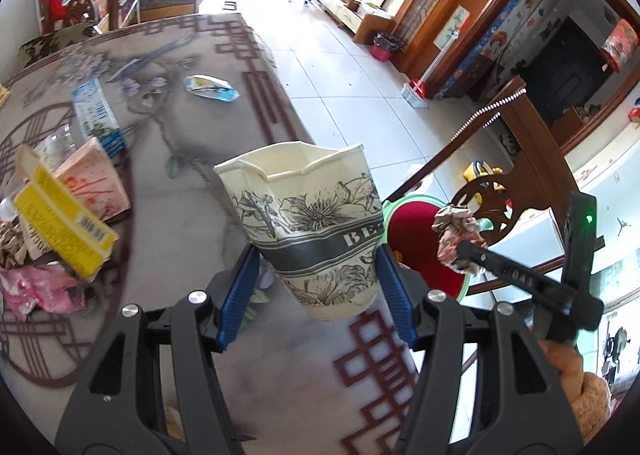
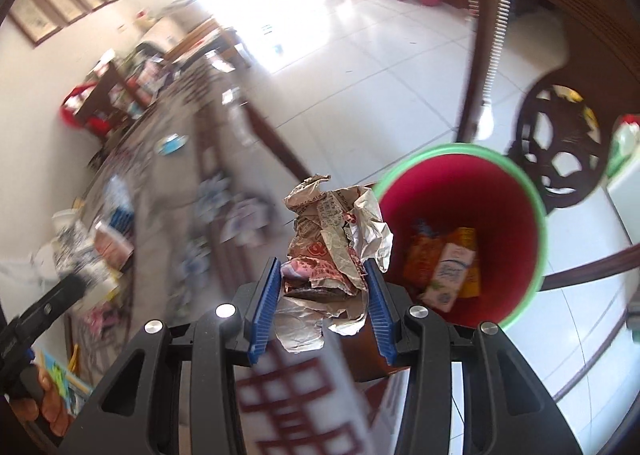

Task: Collect trash
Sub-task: 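Open the left tool over the bucket to drop the patterned paper cup, then grasp the white crumpled paper with the right tool while the left tool grasps the pink plastic bag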

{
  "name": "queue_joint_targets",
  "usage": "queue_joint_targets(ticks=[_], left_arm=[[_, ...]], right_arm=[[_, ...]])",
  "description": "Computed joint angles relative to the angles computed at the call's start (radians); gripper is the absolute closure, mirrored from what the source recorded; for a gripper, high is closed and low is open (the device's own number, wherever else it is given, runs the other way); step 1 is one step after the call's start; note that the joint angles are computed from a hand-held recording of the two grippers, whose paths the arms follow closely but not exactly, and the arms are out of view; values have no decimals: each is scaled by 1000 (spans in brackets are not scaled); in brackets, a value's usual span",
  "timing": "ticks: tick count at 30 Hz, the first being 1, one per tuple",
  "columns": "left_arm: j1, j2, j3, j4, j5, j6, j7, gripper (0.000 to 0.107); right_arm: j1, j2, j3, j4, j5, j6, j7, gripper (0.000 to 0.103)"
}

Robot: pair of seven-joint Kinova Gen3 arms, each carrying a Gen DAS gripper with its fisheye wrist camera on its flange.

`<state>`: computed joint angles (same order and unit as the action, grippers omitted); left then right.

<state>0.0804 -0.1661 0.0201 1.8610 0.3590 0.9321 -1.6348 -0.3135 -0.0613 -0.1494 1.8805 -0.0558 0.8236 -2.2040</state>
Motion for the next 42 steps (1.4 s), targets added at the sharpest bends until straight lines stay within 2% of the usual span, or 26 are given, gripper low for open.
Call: queue_joint_targets(ticks=[5,7,8,10,13,18,25,27,28,30,32,35,38,42], left_arm=[[35,46,42,-42,-7,-11,-1,50],[55,75,57,-67,3,-12,-12,50],[64,89,63,-79,8,-12,-19,50],[85,127,83,-110,13,-13,-29,50],[113,174,108,-144,24,-21,-52,50],[169,282,156,-216,23,-34,-79,50],[253,415,202,-337,-30,-47,-83,49],[257,445,212,-367,-22,-30,-102,49],[262,458,215,-380,-21,-24,-106,43],[271,449,213,-364,-22,-52,-106,30],[257,423,215,-333,6,-79,-125,29],[217,373,206,-288,60,-72,-150,29],[182,291,175,-216,93,-79,-144,29],[117,167,106,-118,130,-47,-113,29]], right_arm=[[56,5,50,35,-9,3,22,59],[76,6,59,45,-8,0,16,53],[86,5,64,50,-7,-3,11,43],[105,3,75,60,-13,-9,15,41],[128,-7,84,69,-11,-9,13,30],[162,-32,87,93,20,-4,-30,30],[214,-91,97,143,55,17,-100,29],[224,-110,93,154,67,26,-120,29],[230,-123,90,159,74,33,-133,29],[236,-139,82,167,85,42,-154,29],[239,-160,71,173,95,56,-174,29],[236,-181,49,173,110,68,-203,29],[222,-196,25,163,117,71,-224,29],[189,-183,-9,141,122,60,-247,29]])
